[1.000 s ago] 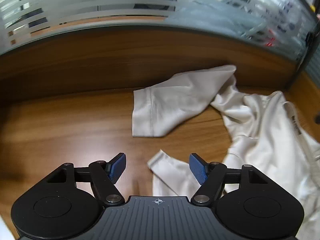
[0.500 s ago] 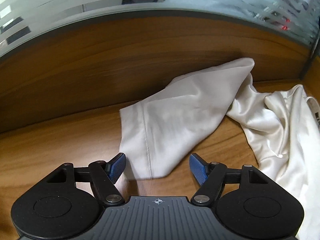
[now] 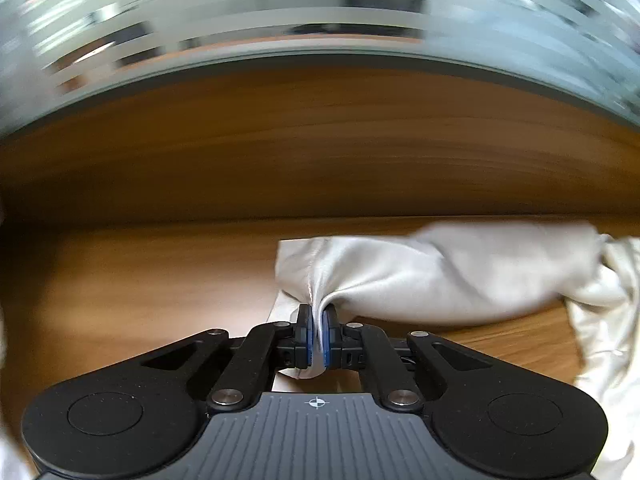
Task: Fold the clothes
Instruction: 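Pull the shirt sleeve with the left gripper to spread the shirt flat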
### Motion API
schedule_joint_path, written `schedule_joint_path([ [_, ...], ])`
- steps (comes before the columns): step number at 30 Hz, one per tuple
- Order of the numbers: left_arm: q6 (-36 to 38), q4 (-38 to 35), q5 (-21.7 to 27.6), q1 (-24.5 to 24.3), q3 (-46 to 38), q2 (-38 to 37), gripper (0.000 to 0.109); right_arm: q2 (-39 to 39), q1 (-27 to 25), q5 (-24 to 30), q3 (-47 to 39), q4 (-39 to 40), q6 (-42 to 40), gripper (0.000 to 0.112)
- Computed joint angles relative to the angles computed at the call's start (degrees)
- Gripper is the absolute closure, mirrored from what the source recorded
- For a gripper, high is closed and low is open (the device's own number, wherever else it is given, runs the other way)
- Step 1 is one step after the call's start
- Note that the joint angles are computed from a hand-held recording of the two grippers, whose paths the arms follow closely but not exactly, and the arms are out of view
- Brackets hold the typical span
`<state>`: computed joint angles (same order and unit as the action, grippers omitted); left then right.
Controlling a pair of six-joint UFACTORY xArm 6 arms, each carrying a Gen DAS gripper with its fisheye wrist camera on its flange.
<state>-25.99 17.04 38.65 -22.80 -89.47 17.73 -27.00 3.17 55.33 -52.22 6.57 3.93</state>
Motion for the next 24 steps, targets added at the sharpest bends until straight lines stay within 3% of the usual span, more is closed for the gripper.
schedule_joint_path([
  [15, -7.17, 6.19, 6.65, 12.39, 26.41, -25.05, 0.102, -1.81, 6.6, -0.79, 0.58, -3.53, 4.05, 0.027],
  [21, -11.68, 14.19, 10.71, 14.73, 32.29, -32.16, 0.102, -2.78, 9.43, -1.28, 0.85, -5.73, 6.5, 0.027],
  [24, -10.04, 10.72, 8.72, 16.24, 35.27, -35.54, 0.099, -3.34, 10.11, -1.55, 1.17, -6.88, 7.23, 0.027],
])
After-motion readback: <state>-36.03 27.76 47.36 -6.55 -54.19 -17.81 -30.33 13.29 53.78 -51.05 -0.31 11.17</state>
